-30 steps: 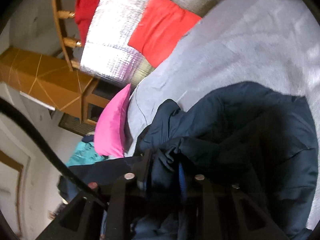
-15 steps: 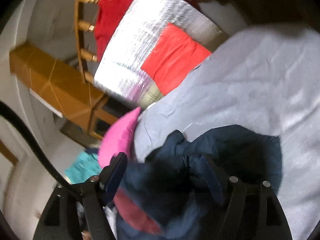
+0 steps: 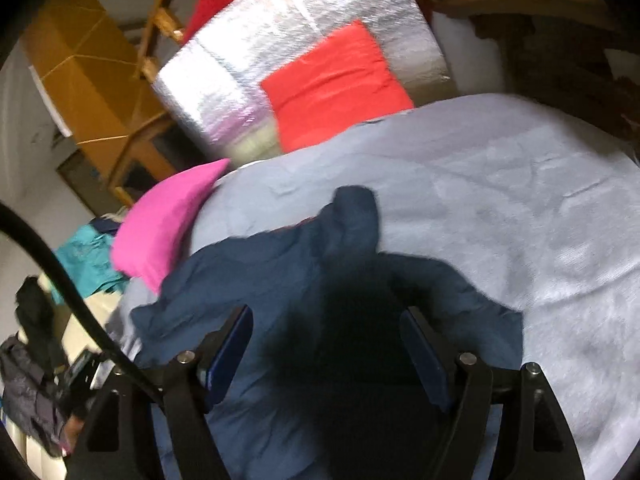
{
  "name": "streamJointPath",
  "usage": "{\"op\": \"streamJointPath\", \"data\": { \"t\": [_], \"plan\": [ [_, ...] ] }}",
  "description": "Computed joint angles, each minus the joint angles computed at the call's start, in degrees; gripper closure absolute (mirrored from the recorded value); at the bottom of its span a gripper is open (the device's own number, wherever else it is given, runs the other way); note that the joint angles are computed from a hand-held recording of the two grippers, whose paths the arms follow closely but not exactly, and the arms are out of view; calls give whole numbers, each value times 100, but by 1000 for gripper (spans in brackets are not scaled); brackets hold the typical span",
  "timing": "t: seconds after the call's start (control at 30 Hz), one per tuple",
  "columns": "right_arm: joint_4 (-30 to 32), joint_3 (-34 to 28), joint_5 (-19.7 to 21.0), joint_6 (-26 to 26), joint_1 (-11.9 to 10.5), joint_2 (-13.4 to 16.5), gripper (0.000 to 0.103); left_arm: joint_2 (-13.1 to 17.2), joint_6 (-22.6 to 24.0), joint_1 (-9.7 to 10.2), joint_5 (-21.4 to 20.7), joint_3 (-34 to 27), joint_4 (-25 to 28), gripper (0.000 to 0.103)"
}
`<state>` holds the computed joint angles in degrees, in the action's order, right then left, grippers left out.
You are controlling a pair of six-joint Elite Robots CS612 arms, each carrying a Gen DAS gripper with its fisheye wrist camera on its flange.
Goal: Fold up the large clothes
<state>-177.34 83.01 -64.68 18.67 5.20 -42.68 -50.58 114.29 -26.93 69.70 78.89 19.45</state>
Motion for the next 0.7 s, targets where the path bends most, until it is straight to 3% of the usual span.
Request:
{"op": "streamJointPath", "data": {
  "t": [0.1,0.23,0.33,0.4,0.43,0.53,0.7],
  "plan": [
    [171,-283,-107,137,-16,112,24,26,-11,94,322,13,3,12],
    [504,-684,-82,364,13,295,24,66,364,154,732,-68,-68,14],
    [1099,-1042,-276,369,95,460,25,171,672,201,1081,-257,-43,34],
    [1433,-1213,-280,352,126,568,40,284,802,226,1240,-431,106,49],
    [1622,-1282,-304,239,147,609,63,355,834,235,1280,-530,208,52],
    [1585,-1253,-438,36,185,616,86,426,862,244,1261,-648,292,64],
    [483,-786,-868,4,215,370,90,359,1028,251,1267,-592,-120,80]
  ]
}}
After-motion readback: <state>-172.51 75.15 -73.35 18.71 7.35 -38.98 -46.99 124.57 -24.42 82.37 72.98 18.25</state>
